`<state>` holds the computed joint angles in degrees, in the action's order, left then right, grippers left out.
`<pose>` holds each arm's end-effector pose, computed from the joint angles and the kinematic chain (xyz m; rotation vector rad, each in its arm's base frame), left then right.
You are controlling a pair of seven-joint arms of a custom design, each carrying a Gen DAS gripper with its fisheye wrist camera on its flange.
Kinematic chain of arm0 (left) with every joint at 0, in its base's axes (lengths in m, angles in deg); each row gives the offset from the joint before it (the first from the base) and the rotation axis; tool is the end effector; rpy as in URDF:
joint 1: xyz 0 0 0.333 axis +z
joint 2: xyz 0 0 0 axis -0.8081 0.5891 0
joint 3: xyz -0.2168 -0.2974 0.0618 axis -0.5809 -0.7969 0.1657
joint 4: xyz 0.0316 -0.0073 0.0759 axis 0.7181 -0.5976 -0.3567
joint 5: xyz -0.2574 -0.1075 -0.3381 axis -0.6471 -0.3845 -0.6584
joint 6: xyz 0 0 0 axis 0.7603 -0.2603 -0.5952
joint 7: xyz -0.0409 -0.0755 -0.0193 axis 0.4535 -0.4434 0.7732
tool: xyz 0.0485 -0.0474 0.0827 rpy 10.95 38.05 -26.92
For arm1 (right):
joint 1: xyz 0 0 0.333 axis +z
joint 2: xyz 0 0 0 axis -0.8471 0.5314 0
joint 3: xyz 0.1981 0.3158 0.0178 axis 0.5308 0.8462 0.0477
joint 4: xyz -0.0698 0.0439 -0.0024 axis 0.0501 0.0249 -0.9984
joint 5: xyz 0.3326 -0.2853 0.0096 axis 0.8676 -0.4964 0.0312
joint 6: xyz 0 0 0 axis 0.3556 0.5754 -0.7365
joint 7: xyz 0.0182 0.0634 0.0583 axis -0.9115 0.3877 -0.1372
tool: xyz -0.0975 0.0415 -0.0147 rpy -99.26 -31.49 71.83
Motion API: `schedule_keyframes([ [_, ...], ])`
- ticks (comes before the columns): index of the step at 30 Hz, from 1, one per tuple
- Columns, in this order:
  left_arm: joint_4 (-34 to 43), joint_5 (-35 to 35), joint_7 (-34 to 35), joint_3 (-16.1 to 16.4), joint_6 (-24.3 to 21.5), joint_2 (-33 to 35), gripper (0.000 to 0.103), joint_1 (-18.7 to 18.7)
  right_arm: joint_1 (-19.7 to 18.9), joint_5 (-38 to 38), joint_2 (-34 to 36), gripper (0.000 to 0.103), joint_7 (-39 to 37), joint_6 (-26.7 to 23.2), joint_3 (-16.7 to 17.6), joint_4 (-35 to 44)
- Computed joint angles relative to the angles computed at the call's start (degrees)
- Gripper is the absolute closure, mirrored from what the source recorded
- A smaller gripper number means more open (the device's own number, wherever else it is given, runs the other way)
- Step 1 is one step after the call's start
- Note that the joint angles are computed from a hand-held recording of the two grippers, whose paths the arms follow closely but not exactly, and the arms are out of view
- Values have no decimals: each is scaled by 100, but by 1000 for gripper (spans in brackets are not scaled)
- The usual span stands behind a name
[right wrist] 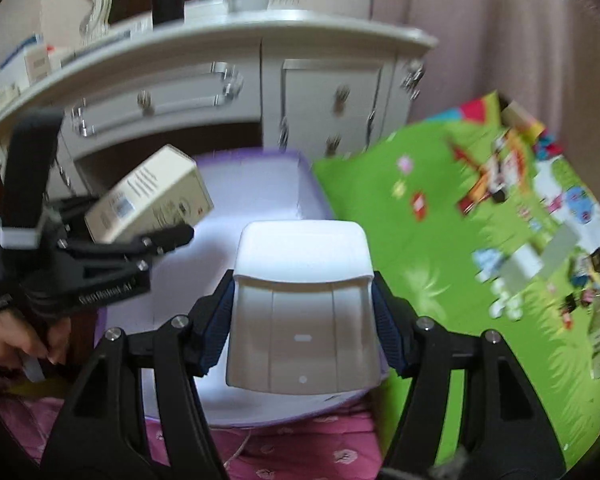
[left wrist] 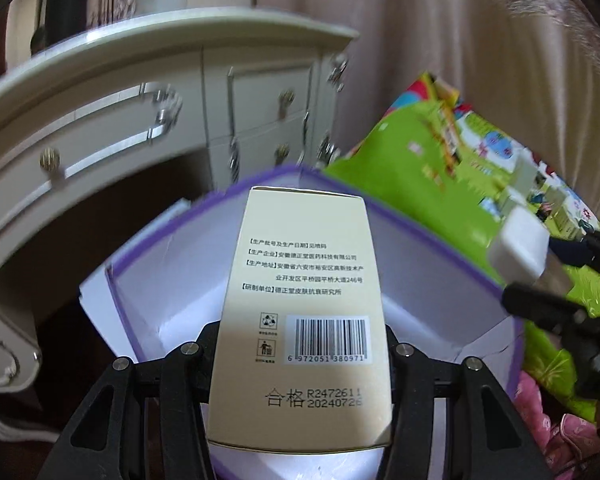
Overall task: Organize rigid objects
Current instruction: 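Open both tools to drop the cream box and white piece into the storage box, then grasp the white cube box with the left tool while the right tool grasps the 'made in china' box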
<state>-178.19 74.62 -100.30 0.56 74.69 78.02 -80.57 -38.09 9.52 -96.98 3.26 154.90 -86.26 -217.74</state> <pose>0.4140 -0.4105 0.4712 -2.1531 1.2335 -0.5948 0.5179 0.1983 0.5052 -2.3479 0.5675 -0.2583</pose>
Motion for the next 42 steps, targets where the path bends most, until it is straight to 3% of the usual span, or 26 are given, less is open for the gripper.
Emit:
schedule_keyframes([
  [4,-101,-295,129,33,68,-1,51,28,-3,-340,177,36,252,-94,96,-3],
  [10,-47,-677,269,64,-60,62,48,51,10,-82,228,36,72,-462,49,25],
  [12,60,-762,208,51,-289,112,19,38,-15,72,182,32,-85,-549,24,-21],
  [14,256,-605,61,3,-684,197,10,-21,-61,298,105,24,-212,-487,-26,-80],
  [16,455,-390,15,-9,-823,290,10,-88,-149,471,110,21,-196,-591,-119,-5],
  [19,700,-40,116,41,-341,455,10,-129,-369,779,47,20,-247,-725,-307,67],
  [22,1166,243,465,99,128,863,8,-203,-687,986,54,13,-145,-358,-482,146],
  [24,1710,250,1102,160,573,1364,3,-266,-961,949,198,9,175,155,-585,237],
  [27,2633,-216,2175,218,1233,2202,3,-306,-1395,85,676,8,1190,884,-651,507],
  [29,3286,-423,2710,267,1362,2733,3,-390,-1702,-632,1101,8,2074,934,-757,839],
  [33,5029,-678,3662,598,589,3882,3,-815,-2146,-1528,2072,6,3151,507,-883,1859],
  [36,5660,-945,3936,744,428,4307,3,-922,-2399,-1681,2619,5,2867,204,-645,2627],
  [39,5884,-1076,4116,1015,206,4427,3,-1073,-2496,-1942,3163,2,2777,-60,-452,3391],
  [42,5884,-1243,4147,1242,271,4415,2,-1155,-2659,-1920,3531,2,2467,-326,-236,3918],
])
